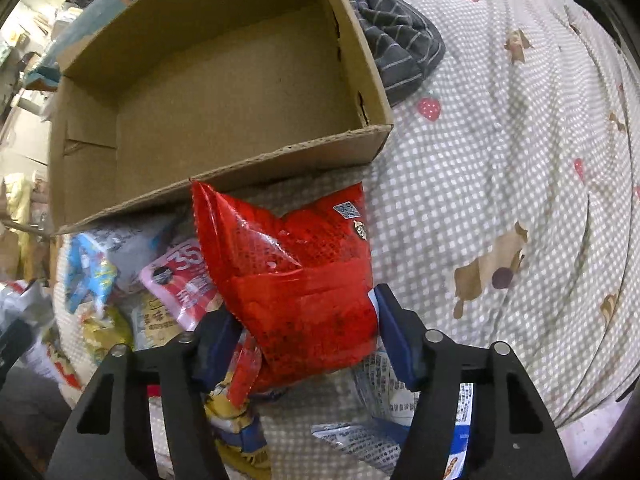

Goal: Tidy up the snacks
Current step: 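Carry the white bag with the left tool into the box while the right tool drops the red bag in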

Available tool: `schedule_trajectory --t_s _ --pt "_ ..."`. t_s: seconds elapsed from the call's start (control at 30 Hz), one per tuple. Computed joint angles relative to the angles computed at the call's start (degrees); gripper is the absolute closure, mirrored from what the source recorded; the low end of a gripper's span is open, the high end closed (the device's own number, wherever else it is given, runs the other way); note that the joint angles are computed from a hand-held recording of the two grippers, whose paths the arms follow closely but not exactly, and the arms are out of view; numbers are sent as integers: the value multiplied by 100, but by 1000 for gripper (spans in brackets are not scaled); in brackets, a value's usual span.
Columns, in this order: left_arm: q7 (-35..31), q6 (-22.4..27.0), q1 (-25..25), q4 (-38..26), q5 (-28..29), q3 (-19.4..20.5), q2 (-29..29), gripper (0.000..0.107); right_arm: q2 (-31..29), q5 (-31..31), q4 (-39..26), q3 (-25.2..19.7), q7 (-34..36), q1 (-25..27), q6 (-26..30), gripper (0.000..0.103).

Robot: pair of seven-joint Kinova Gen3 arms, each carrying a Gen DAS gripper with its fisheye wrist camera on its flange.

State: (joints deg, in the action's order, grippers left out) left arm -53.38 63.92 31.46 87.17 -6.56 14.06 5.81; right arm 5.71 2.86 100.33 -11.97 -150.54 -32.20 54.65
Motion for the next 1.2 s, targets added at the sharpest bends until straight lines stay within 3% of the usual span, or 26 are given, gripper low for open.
schedule_trajectory --t_s 0.17,0.3,0.5,0.57,0.73,0.8,1.03,1.2 --pt "105 86 91 -165 -194 24 34 53 -734 -202 382 -87 128 157 -144 41" --pt "147 132 147 -271 -319 18 54 53 -1303 -722 651 -82 696 454 -388 41" --pt "198 165 159 -455 -463 -26 101 53 -1891 -1770 1144 354 2003 417 -1253 41" --pt "211 178 165 -551 -530 -40 129 53 -2127 -1912 1245 140 2281 555 -1687 41" --pt "174 146 216 -842 -764 -83 241 53 -2367 -1641 1347 -243 1974 845 -2272 41" --pt "189 53 242 -948 -860 -114 300 53 -2195 -1490 1279 -397 1824 1007 -2440 41" --pt "-78 -121 275 -1430 -867 -254 693 53 -1592 -131 374 -892 571 1468 -1922 41" --pt "-177 -346 362 -1584 -954 -395 927 53 -1094 550 34 -735 130 1326 -1652 41"
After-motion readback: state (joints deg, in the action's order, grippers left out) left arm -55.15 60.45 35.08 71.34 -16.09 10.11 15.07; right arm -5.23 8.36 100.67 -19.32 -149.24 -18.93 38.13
